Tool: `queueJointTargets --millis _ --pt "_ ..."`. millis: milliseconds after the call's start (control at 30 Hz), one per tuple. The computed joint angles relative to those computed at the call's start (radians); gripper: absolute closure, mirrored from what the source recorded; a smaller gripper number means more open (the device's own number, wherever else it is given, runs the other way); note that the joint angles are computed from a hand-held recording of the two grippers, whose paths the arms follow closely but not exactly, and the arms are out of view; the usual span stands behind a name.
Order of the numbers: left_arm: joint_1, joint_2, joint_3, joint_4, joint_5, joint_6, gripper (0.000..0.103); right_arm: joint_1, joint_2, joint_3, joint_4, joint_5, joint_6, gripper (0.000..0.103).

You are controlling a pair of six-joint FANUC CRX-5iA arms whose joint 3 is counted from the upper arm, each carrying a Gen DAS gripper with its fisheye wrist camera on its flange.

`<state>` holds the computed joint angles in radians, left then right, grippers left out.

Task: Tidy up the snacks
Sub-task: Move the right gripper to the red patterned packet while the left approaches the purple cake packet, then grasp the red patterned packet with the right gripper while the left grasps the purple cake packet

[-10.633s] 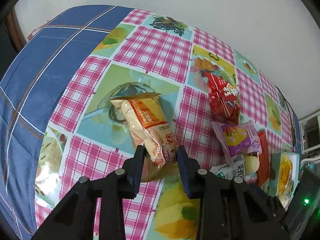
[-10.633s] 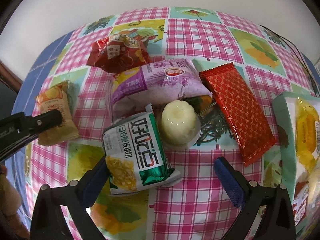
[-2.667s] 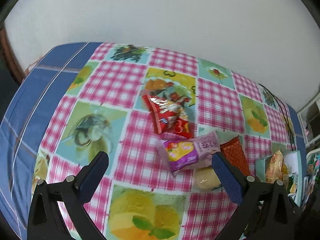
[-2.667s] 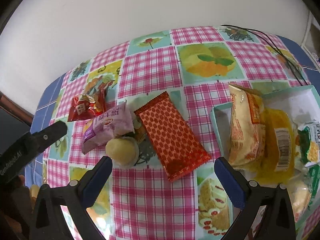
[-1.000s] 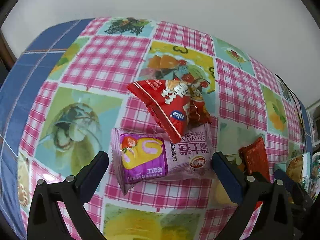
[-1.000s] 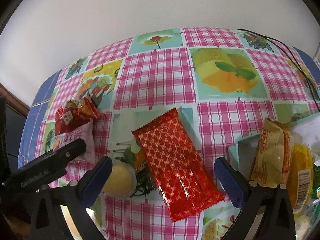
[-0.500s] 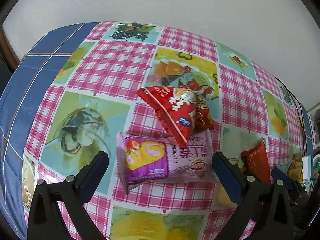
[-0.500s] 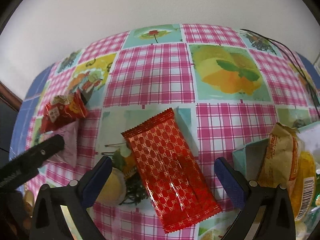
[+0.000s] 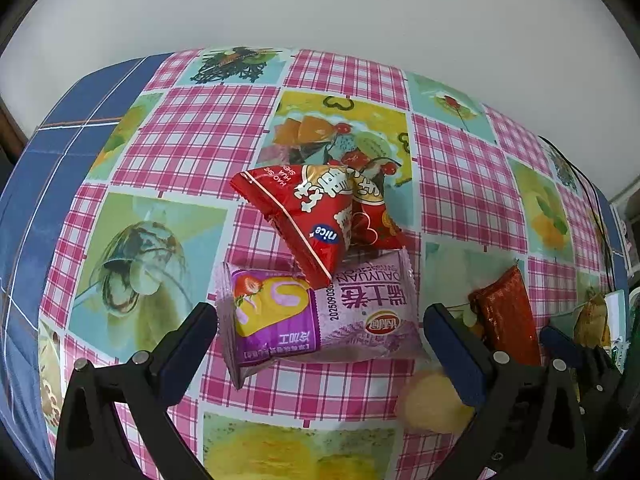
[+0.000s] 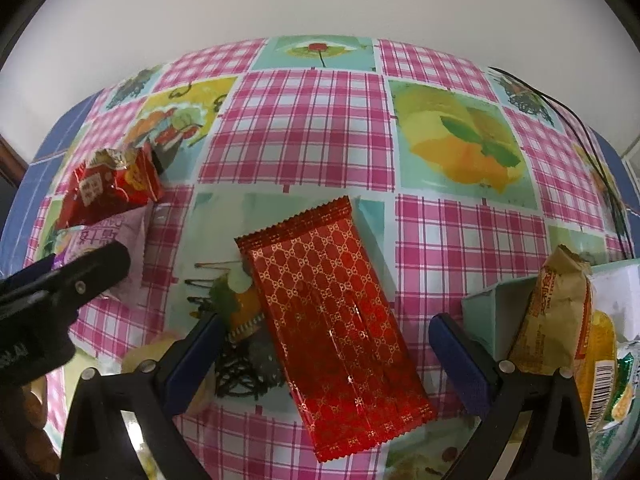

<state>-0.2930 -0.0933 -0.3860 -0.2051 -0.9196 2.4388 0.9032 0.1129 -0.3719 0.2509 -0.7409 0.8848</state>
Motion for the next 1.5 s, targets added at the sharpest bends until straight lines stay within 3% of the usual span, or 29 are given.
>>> queueJointTargets --millis 100,167,233,333,567,633,867,900,933,1000,1100,1400,1467,1500 --pt "0.0 0.003 0.0 -0.001 0.003 -0.005 0.006 -0.006 -0.009 -0.003 -0.014 0.003 0.029 0.0" --pt "0.0 0.001 -0.003 -0.001 0.007 -0.009 0.008 -0.007 -0.015 -0.002 -0.027 0.014 0.047 0.009" --pt "-0.001 -0.001 -0.004 0.001 0.012 -0.015 0.012 0.005 -0.022 -0.016 0.015 0.021 0.018 0.027" --pt "-0.003 -0.004 -0.004 0.002 0.015 -0.022 0.016 0.014 -0.029 -0.02 0.031 0.018 0.008 0.044" --pt "-0.011 -0.019 0.0 0.004 0.014 -0.022 0.02 0.01 -0.055 -0.02 0.006 0.022 0.024 0.054" --pt "-0.02 -0.025 0.008 -0.003 0.005 -0.012 0.021 0.0 -0.069 -0.019 -0.012 0.033 0.041 0.064" --pt "-0.059 -0.051 0.039 -0.025 -0.04 0.039 0.021 0.009 -0.118 -0.025 0.002 0.012 0.044 0.063" --pt "-0.062 -0.052 0.039 -0.027 -0.043 0.045 0.021 0.006 -0.123 -0.03 -0.002 0.018 0.04 0.058" --pt "-0.065 -0.054 0.042 -0.03 -0.051 0.05 0.021 0.001 -0.122 -0.026 -0.018 0.016 0.049 0.038" --pt "-0.063 -0.054 0.042 -0.031 -0.059 0.054 0.021 -0.014 -0.111 -0.019 -0.038 0.021 0.058 0.019" --pt "-0.055 -0.056 0.033 -0.024 -0.059 0.059 0.021 -0.038 -0.1 -0.001 -0.119 0.035 0.123 0.019" --pt "-0.024 -0.056 -0.004 0.011 -0.037 0.043 0.021 -0.024 -0.038 -0.019 -0.04 0.032 0.024 0.02" --pt "-0.024 -0.056 -0.005 0.011 -0.036 0.044 0.021 -0.01 -0.035 -0.015 -0.032 0.022 0.043 0.023" --pt "-0.024 -0.055 -0.005 0.012 -0.036 0.044 0.021 -0.004 -0.037 -0.015 -0.034 0.026 0.053 0.031"
